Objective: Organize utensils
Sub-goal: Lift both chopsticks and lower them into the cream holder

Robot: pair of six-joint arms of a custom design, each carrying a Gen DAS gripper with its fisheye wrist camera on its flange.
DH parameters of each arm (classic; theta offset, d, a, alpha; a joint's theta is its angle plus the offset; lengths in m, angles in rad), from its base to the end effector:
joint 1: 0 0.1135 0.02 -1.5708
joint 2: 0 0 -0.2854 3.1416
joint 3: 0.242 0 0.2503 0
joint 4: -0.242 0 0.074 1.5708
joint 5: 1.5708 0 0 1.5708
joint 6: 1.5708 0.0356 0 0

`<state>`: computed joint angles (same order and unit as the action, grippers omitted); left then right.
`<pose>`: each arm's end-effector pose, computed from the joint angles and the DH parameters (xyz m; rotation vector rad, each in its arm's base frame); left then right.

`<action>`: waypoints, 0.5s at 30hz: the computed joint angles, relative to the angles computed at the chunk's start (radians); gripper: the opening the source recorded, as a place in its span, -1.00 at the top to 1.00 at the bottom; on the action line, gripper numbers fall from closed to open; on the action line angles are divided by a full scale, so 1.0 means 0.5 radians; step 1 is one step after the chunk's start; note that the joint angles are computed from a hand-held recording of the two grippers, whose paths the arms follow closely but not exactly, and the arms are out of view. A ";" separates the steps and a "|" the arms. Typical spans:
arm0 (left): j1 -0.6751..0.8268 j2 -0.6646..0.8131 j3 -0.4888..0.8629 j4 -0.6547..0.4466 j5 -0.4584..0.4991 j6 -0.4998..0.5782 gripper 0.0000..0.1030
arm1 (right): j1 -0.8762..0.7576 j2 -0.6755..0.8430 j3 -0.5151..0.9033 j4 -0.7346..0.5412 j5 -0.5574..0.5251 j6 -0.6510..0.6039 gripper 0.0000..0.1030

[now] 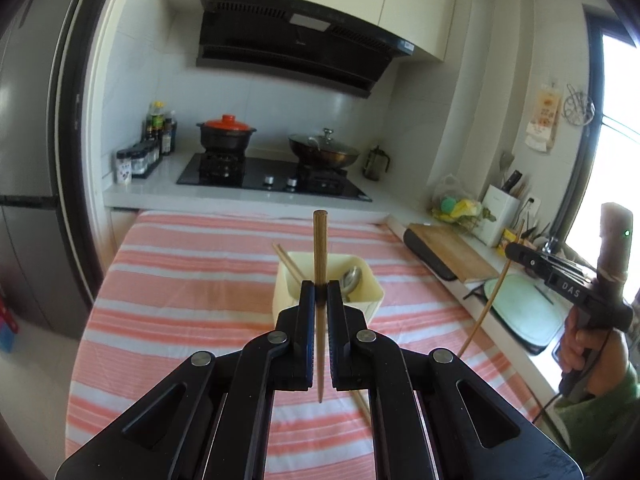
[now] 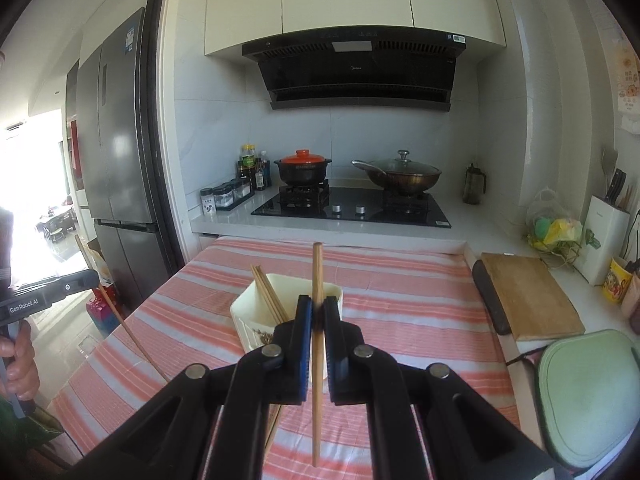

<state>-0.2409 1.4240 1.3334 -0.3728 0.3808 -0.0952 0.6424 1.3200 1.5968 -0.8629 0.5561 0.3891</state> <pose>0.3090 -0.0895 0.3857 0.3901 2.0127 -0.5973 0.2141 0.1368 0.4564 0.0521 2.0593 0.0331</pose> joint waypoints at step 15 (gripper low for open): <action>-0.180 0.809 1.030 -0.008 -0.276 -0.082 0.93 | -0.309 0.711 0.858 0.272 -0.265 -0.526 0.88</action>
<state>-0.3311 1.8285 1.8486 -0.3769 0.2429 -0.1361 0.4880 1.6756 2.0259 -0.7268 0.4236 0.1263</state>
